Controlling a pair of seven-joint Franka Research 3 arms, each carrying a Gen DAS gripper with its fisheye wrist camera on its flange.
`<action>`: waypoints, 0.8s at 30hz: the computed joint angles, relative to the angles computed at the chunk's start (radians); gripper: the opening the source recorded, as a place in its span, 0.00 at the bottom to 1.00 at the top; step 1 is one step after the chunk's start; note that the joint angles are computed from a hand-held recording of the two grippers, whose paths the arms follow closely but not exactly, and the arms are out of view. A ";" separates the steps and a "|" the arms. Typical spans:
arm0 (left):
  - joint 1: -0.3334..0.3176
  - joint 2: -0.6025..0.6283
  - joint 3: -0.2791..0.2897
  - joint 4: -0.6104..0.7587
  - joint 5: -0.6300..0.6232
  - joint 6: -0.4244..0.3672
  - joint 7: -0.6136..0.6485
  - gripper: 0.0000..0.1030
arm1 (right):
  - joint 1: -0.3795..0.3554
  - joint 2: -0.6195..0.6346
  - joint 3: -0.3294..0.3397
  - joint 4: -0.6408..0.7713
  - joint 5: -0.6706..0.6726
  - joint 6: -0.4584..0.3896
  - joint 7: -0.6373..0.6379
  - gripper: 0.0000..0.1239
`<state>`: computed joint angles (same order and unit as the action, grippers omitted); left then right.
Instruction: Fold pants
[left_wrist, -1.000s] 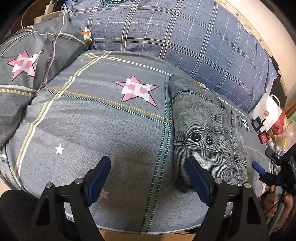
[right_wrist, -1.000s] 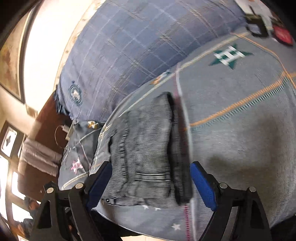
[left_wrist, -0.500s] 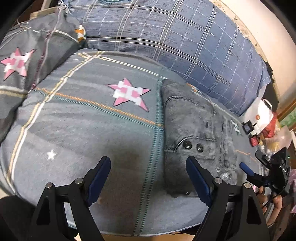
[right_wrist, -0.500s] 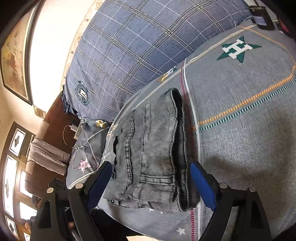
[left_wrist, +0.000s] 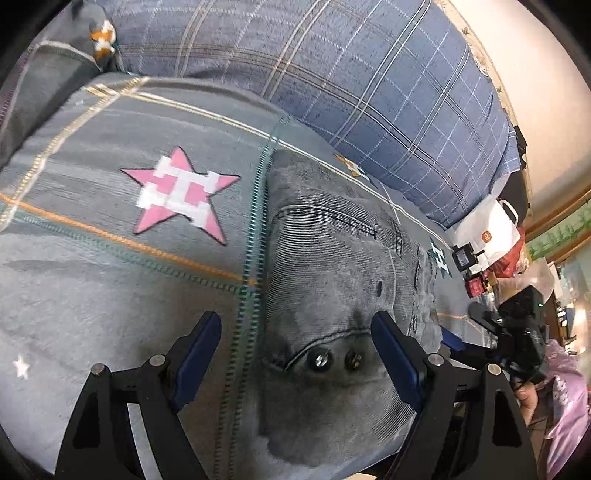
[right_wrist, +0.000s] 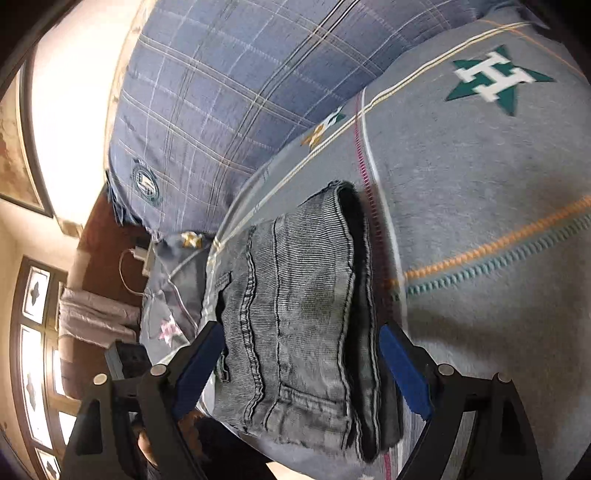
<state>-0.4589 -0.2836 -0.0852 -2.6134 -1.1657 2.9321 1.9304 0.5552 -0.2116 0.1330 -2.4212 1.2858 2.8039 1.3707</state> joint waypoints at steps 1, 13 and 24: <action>-0.009 0.013 0.011 0.015 -0.028 -0.010 0.022 0.81 | -0.004 0.014 0.001 0.008 -0.015 -0.001 0.017 0.71; 0.085 0.126 -0.075 0.124 -0.076 -0.078 0.086 0.77 | -0.042 0.109 0.013 0.101 -0.155 -0.092 0.085 0.69; 0.136 0.110 -0.137 0.064 0.432 0.008 -0.336 0.35 | -0.058 0.176 0.064 0.189 -0.866 -0.154 0.574 0.35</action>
